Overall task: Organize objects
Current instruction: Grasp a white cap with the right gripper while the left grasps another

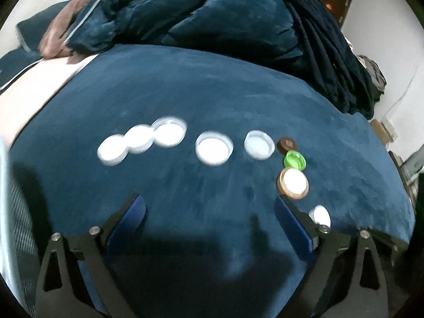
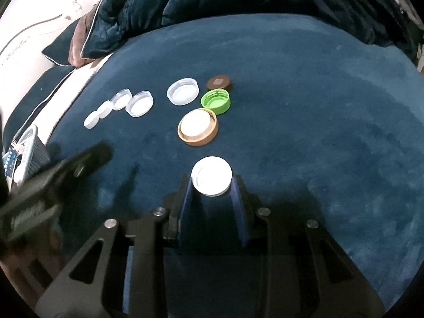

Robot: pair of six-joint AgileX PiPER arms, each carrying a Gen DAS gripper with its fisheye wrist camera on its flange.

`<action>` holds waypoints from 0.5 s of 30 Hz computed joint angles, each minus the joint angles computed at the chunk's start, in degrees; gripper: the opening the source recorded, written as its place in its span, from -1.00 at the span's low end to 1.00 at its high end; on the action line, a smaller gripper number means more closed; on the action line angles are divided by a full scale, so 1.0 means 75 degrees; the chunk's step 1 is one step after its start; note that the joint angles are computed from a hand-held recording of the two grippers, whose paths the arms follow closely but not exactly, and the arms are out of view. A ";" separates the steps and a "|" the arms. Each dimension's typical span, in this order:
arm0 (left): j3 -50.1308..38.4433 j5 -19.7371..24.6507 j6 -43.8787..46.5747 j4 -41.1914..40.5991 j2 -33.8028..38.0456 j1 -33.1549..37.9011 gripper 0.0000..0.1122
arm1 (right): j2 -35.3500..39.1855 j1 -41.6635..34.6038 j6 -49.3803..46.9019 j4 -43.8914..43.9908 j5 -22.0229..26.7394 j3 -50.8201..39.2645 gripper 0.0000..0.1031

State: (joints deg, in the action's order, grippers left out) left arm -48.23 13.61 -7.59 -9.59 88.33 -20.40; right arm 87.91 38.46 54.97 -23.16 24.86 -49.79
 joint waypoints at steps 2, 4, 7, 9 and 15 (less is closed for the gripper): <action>-0.0432 0.0141 0.0448 -0.0279 0.0406 0.0061 0.57 | -0.0013 0.0032 0.0753 -0.0482 -0.0278 0.0217 -0.39; -0.0953 0.0345 0.0823 -0.0454 0.0918 0.0130 0.54 | -0.0010 0.0102 0.1518 -0.1076 -0.0417 0.0360 -0.39; -0.1518 0.0533 0.1322 -0.0741 0.1489 0.0165 0.43 | 0.0053 0.0219 0.2345 -0.1731 -0.0394 0.0372 -0.39; -0.1823 0.0588 0.1485 -0.0795 0.1778 0.0110 0.23 | 0.0056 0.0263 0.2600 -0.1941 -0.0358 0.0388 -0.39; -0.1905 0.0724 0.2111 -0.1308 0.1785 0.0140 -0.27 | 0.0073 0.0184 0.2593 -0.1854 -0.0474 0.0383 -0.39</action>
State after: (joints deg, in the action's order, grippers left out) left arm -62.52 19.04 8.25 -19.40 101.72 -19.35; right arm 88.46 39.84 74.41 -37.07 21.31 -46.92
